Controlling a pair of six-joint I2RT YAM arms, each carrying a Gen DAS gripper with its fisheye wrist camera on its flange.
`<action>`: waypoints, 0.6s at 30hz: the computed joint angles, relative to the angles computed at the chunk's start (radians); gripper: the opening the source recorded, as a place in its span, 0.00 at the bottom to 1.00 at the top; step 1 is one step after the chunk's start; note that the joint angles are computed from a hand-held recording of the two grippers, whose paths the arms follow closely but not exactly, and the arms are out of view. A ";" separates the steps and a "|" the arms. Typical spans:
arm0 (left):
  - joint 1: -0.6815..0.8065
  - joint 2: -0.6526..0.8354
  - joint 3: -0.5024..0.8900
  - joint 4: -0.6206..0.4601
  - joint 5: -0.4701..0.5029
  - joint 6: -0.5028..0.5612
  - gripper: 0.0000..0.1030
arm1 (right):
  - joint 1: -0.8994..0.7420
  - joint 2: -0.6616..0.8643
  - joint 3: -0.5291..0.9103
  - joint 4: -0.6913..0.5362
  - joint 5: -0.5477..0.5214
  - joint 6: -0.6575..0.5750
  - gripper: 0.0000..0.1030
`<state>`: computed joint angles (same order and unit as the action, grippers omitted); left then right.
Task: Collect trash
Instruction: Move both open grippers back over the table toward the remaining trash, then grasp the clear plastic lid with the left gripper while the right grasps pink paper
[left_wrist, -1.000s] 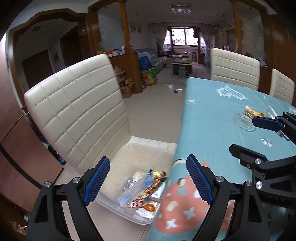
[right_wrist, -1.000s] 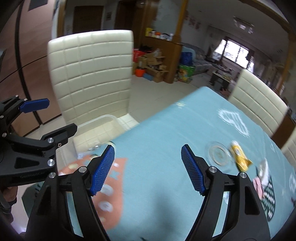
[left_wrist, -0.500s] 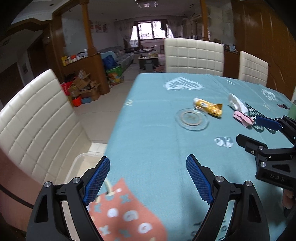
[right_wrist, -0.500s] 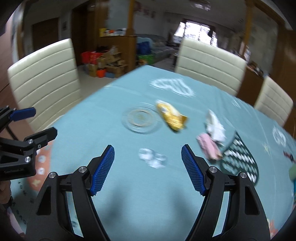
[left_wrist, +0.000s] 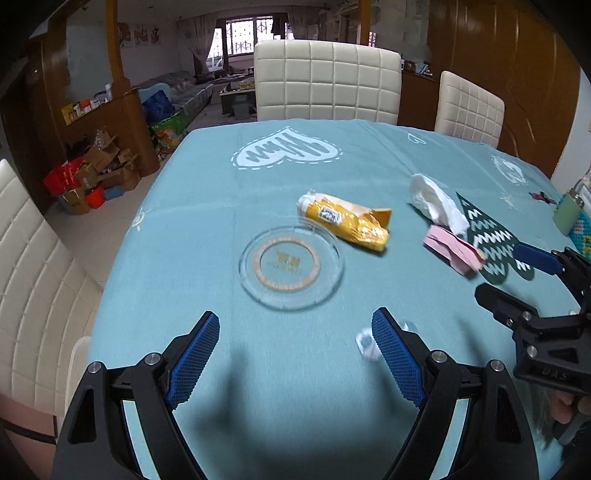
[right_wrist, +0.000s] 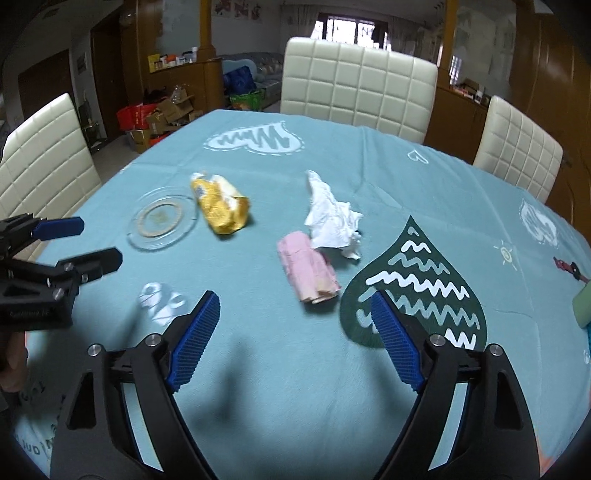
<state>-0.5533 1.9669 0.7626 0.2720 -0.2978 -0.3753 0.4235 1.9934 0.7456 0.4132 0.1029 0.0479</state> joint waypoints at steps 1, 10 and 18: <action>0.012 0.026 0.032 -0.011 0.015 0.011 0.80 | -0.004 0.013 0.016 -0.005 -0.003 0.000 0.84; 0.059 0.203 0.254 -0.138 0.044 0.072 0.80 | -0.020 0.137 0.175 -0.096 -0.020 0.017 0.83; 0.079 0.231 0.279 -0.109 0.067 0.084 0.85 | -0.011 0.160 0.186 -0.098 -0.070 -0.006 0.30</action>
<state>-0.4744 2.1982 1.0419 0.1632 -0.2310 -0.2917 0.4124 2.1530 0.9315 0.3150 0.0329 0.0415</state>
